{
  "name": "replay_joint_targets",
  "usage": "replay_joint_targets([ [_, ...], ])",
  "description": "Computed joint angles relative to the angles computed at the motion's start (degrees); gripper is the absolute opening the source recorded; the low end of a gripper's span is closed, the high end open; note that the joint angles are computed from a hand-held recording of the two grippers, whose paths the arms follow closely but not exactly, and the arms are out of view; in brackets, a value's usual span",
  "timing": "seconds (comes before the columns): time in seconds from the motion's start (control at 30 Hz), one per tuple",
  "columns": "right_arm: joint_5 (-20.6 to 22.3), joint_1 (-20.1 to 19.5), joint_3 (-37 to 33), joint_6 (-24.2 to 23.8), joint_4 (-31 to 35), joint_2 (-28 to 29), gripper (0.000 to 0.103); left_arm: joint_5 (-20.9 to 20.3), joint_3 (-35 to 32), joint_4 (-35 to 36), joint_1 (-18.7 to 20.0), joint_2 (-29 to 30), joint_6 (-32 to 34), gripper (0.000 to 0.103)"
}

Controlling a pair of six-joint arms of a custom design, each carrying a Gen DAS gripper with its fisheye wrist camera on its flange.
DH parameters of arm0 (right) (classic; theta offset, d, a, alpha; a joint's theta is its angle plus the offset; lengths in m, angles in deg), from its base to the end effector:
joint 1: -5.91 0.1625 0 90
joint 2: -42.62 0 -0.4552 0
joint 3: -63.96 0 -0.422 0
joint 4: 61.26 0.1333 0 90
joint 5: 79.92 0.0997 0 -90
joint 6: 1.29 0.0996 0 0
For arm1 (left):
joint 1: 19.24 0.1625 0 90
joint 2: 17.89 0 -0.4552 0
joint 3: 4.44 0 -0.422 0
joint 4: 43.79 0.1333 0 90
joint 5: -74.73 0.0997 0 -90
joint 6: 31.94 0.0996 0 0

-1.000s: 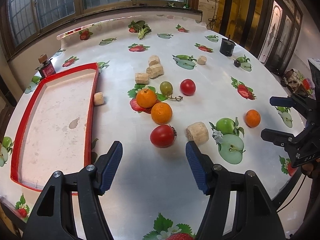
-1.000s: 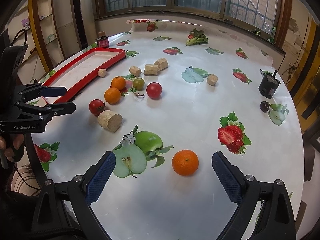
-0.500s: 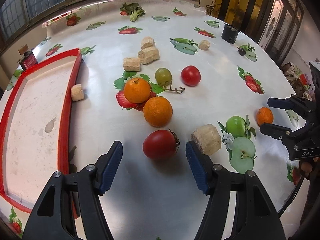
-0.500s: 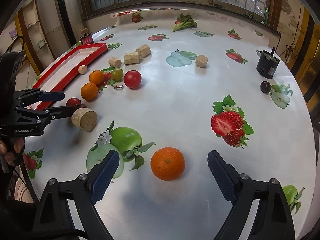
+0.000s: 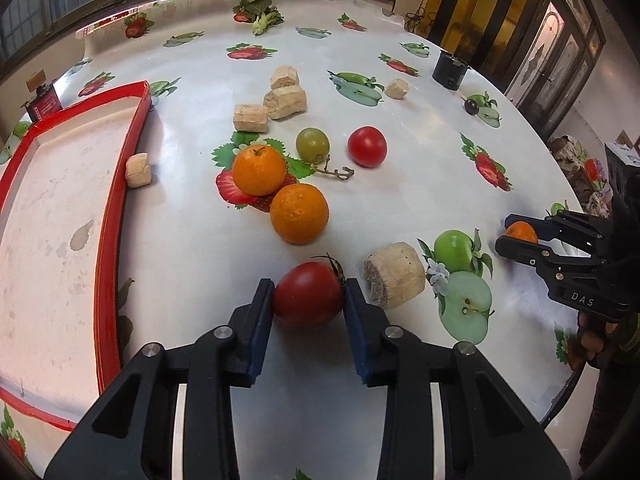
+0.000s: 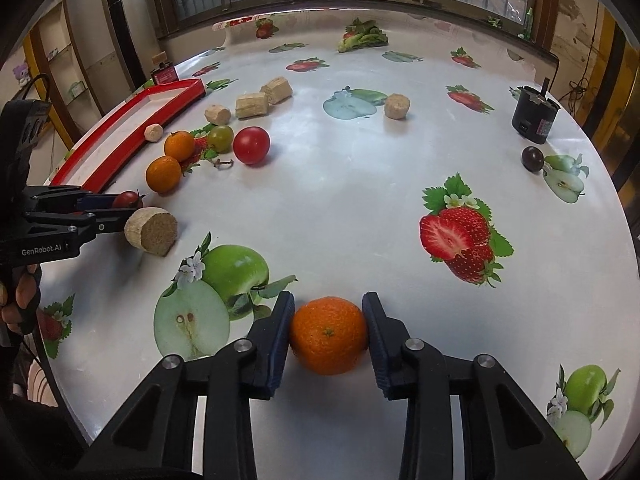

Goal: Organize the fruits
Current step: 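Close the left gripper on the tomato while the right gripper closes on the orange, then carry the tomato and the orange with both grippers over the red tray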

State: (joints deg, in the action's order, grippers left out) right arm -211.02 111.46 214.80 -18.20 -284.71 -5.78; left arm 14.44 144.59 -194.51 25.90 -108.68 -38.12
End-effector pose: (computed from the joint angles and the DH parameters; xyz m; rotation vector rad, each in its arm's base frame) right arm 0.1553 -0.3050 0.0778 0.4216 -2.3218 0.6407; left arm -0.0957 -0.3551 0.1767 0.8696 2.5239 -0.3572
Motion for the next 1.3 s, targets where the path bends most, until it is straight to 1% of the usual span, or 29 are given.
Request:
replay_joint_targets([
  [0.13,-0.1,1.85,0.03,1.37,1.55,-0.47,0.036,0.63,0.55,1.29,-1.35,-2.7,-0.78,0.032],
  [0.3,-0.81,5.07,-1.3,2.44,5.12,-0.8,0.036,1.39,0.68,3.17,-1.88,-6.65,-1.15,0.032],
  [0.5,0.2,8.39,-3.74,3.19,9.62,-1.14,0.036,3.06,0.34,4.99,-1.06,-11.13,-0.86,0.032],
  [0.63,0.75,10.11,-5.99,3.16,12.51,-0.29,0.036,3.93,0.24,6.02,-0.35,-13.4,-0.7,0.032],
  [0.87,2.41,12.13,-9.24,2.82,16.28,1.0,0.036,5.05,-0.03,7.22,0.68,-16.15,-0.54,0.032],
  [1.1,4.14,13.11,-11.72,2.61,19.05,1.72,0.036,6.55,-0.56,8.19,2.2,-18.5,-0.21,0.032],
  [1.3,6.12,13.92,-14.04,2.49,21.01,3.08,0.036,7.5,-1.26,8.44,4.56,-19.83,0.54,0.032],
])
